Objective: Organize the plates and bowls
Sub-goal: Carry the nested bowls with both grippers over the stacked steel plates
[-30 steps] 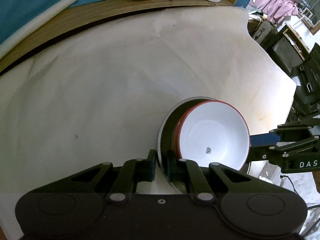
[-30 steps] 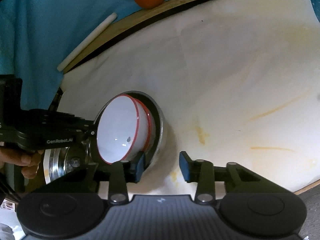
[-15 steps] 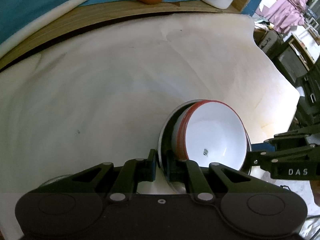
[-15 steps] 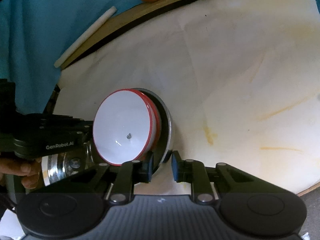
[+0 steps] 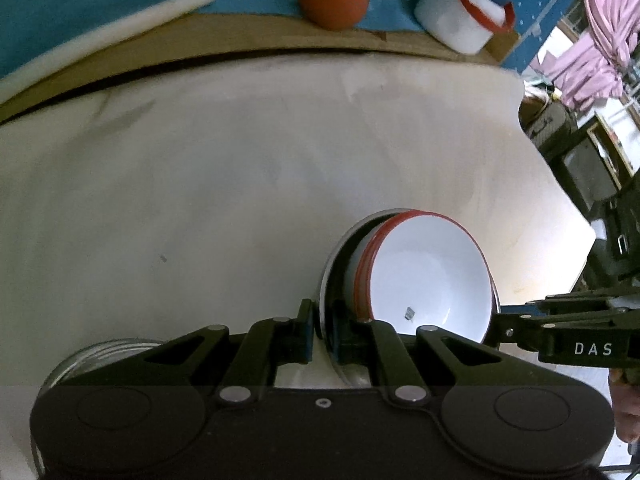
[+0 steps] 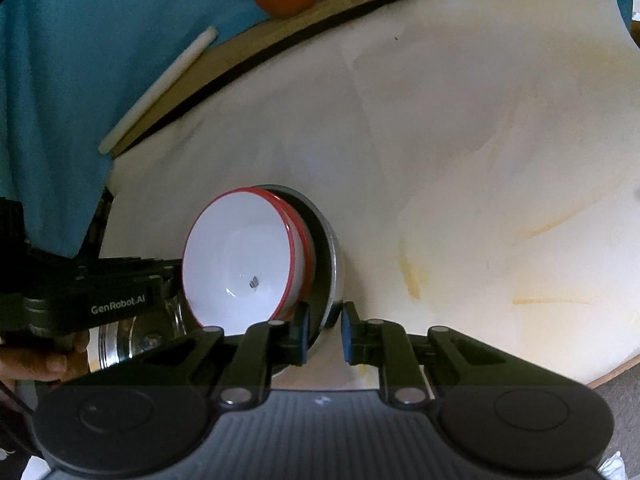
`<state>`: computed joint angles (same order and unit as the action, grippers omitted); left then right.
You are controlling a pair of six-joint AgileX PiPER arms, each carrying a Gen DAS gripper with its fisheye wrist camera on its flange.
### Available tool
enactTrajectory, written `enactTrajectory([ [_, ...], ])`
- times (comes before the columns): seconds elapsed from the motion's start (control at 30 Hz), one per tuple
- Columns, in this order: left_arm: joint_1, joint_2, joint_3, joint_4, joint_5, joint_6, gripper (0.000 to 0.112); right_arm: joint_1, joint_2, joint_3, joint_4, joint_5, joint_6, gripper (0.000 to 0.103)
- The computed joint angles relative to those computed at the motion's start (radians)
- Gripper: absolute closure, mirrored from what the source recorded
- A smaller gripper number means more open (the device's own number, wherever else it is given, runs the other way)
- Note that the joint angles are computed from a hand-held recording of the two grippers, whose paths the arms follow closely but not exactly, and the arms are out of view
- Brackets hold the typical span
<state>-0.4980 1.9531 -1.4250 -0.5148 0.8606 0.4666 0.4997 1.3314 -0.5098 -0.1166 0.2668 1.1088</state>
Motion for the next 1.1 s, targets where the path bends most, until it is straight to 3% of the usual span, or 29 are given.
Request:
enactTrajectory([
  [0.2, 0.028, -0.063, 0.023, 0.002, -0.006, -0.034, 0.105, -0.004, -0.03, -0.036, 0.012, 0.039, -0.053, 0.085],
  [0.4, 0.066, -0.129, 0.054, 0.024, -0.01, -0.059, 0.105, -0.011, -0.027, -0.105, 0.105, 0.075, -0.208, 0.085],
  [0.73, 0.15, -0.254, 0.194, 0.062, -0.05, -0.131, 0.105, -0.001, 0.087, -0.24, 0.366, 0.105, -0.576, 0.085],
  [1.1, 0.203, -0.378, 0.351, 0.132, -0.117, -0.255, 0.105, 0.025, 0.195, -0.364, 0.517, 0.167, -0.817, 0.085],
])
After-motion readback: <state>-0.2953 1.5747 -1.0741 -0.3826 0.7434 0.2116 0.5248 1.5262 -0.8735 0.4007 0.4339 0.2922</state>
